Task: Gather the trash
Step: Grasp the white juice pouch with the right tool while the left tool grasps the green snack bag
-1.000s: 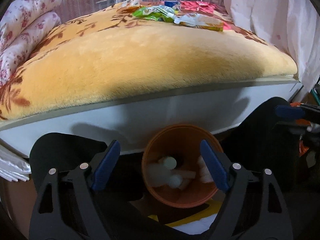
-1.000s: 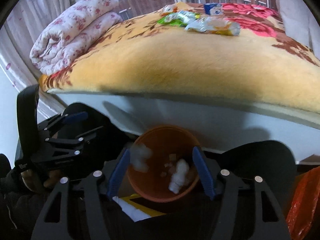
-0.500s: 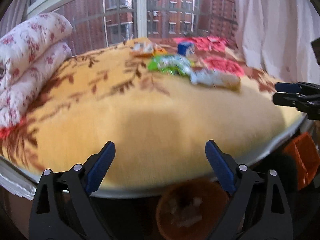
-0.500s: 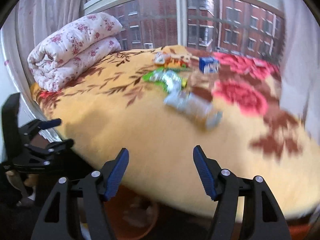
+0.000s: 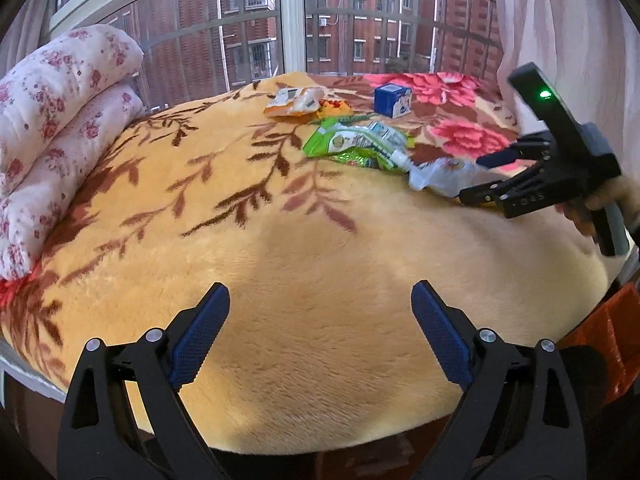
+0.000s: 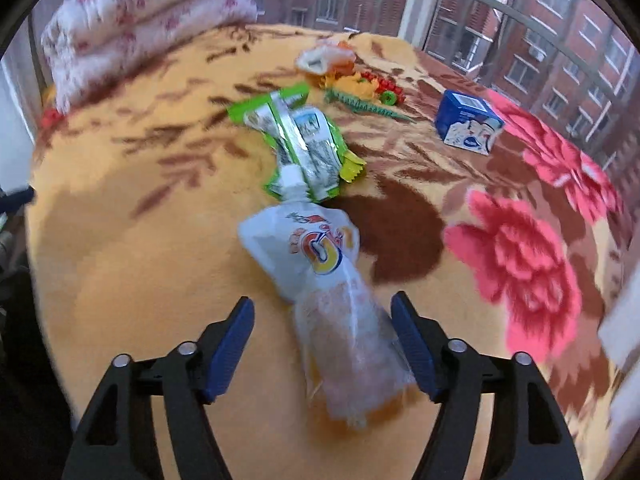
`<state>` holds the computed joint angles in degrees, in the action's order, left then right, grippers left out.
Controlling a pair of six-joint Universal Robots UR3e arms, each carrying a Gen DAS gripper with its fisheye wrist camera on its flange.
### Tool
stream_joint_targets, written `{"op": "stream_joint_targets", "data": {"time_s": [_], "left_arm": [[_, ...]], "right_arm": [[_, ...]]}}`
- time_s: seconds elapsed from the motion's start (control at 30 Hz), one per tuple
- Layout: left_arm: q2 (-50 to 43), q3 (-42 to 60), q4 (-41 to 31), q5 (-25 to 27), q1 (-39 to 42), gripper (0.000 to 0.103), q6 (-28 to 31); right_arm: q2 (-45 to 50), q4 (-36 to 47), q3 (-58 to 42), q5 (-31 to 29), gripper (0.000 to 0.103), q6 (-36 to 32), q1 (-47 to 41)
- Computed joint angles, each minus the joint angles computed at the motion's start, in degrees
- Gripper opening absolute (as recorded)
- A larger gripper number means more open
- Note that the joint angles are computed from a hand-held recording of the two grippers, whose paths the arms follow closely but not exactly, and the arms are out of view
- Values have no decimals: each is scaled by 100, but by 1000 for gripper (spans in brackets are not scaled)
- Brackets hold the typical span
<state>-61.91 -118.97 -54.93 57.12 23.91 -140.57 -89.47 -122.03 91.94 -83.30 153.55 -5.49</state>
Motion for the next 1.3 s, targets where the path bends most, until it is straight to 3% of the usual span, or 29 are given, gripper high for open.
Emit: {"op": "stream_joint_targets", "data": {"time_s": [0.13, 0.2, 0.27, 0.53, 0.67, 0.73, 0.83, 0.93, 1.0, 1.3], "left_arm": [[-485, 270, 65, 71, -151, 90, -87], [-680, 374, 129, 97, -232, 90, -142], [-880, 483, 212, 147, -343, 90, -232], [-1336, 935, -65, 79, -521, 90, -745], [-1521, 1049, 221, 271, -701, 90, -1243], [-1694, 1138, 501, 545, -896, 90, -1554], [-2176, 1587, 646, 1024, -1253, 90, -2044], [-2749, 2307, 473, 1292, -1567, 90, -2550], [-3205, 2983, 208, 1379, -1809, 90, -2957], [-5208, 5985, -526, 2161, -2988, 90, -4772]], "right_arm": [[501, 120, -277, -90, 60, 57, -61], [295, 98, -95, 258, 51, 189, -252], [87, -15, 103, 210, 49, 289, -237], [-1706, -133, 1363, 837, 42, 851, -675], [-2604, -176, 1909, 937, 42, 1461, -736], [-2912, -279, 2106, 693, 42, 1869, -603], [-2933, -491, 2137, -252, 42, 2415, 20], [-2942, -625, 2172, -908, 42, 2734, 478], [-3131, -679, 2307, -1010, 42, 2840, 544], [-5490, 722, 3245, 573, 42, 2404, -1297]]}}
